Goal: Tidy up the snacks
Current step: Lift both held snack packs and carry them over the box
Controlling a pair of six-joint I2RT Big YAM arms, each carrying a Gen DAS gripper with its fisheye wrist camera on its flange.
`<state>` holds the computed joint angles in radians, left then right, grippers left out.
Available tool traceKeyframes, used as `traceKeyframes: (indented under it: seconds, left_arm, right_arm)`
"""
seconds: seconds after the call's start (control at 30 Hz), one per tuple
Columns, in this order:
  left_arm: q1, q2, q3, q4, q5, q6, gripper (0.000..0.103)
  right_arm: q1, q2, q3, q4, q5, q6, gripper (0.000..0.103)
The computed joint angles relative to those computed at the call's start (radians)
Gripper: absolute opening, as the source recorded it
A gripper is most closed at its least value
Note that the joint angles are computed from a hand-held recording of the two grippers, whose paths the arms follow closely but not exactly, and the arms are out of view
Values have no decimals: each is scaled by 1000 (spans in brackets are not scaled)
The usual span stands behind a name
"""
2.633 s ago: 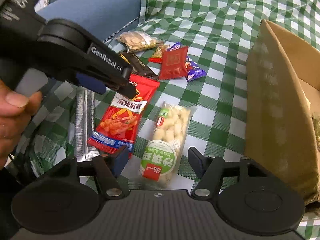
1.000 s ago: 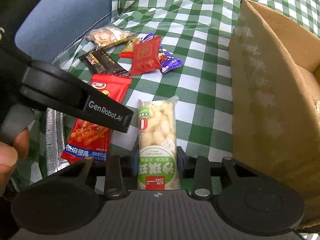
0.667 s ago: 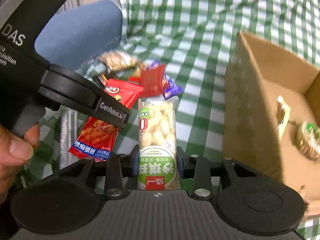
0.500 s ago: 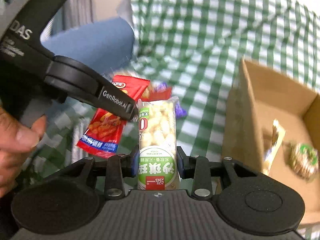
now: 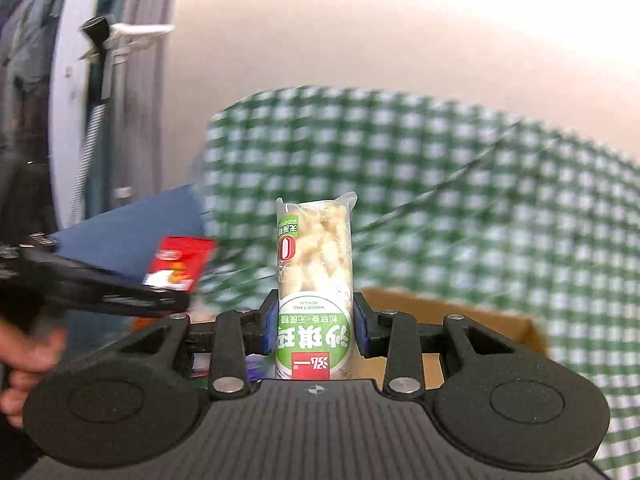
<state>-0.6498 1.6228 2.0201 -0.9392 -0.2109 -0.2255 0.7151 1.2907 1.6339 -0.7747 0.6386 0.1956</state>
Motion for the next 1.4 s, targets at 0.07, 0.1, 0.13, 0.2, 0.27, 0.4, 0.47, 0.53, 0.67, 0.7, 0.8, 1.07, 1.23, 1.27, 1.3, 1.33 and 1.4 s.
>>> traceKeyframes:
  seconds: [0.07,0.1,0.13,0.2,0.27,0.4,0.47,0.53,0.67,0.7,0.8,1.07,1.23,1.27,1.3,1.33,1.4]
  left_arm:
    - [-30,-2,-21,49,-12,8,46]
    - [-42,4,-18,69,-14,11,46]
    - [-53,11,-14,86,-12,12,46]
    - [-75,29,-1,113,-12,19,46]
    - [-94,37,-1,138,-8,28,46]
    - [-129,62,13,173,13,54,46]
    - [-142,75,21,181,23,69,46]
    - [-153,90,33,183,36,82,46]
    - [-171,114,51,187,61,90,46]
    - [-175,120,57,185,66,89,46]
    - [-184,139,76,174,77,86,46]
    - [-204,171,105,160,89,93,46]
    - [-201,175,113,154,99,80,46]
    - [-200,175,114,153,100,77,46]
    - [-199,176,115,152,100,72,46]
    - [-198,175,115,152,99,70,46]
    - [-197,175,116,149,96,65,46]
  right_arm:
    - [-51,-36,-53,22,7,-4,38]
    - [-71,-56,-83,24,17,17,38]
    - [-89,-76,-115,23,23,52,38]
    - [-118,-98,-151,-10,11,136,38]
    - [-135,-112,-169,-38,6,178,37]
    - [-160,-144,-212,3,27,142,37]
    - [-179,-148,-222,-4,21,146,37]
    - [-183,-148,-218,-22,28,159,37]
    - [-195,-151,-226,-36,43,183,37]
    - [-198,-153,-229,-39,45,189,37]
    - [-201,-153,-231,-50,52,203,37]
    - [-192,-145,-222,-66,73,213,37]
    - [-189,-136,-214,-69,77,210,37]
    - [-190,-135,-213,-70,76,208,37]
    - [-191,-134,-212,-70,75,207,37]
    - [-191,-133,-211,-72,73,206,37]
    - [-192,-131,-209,-72,71,202,37]
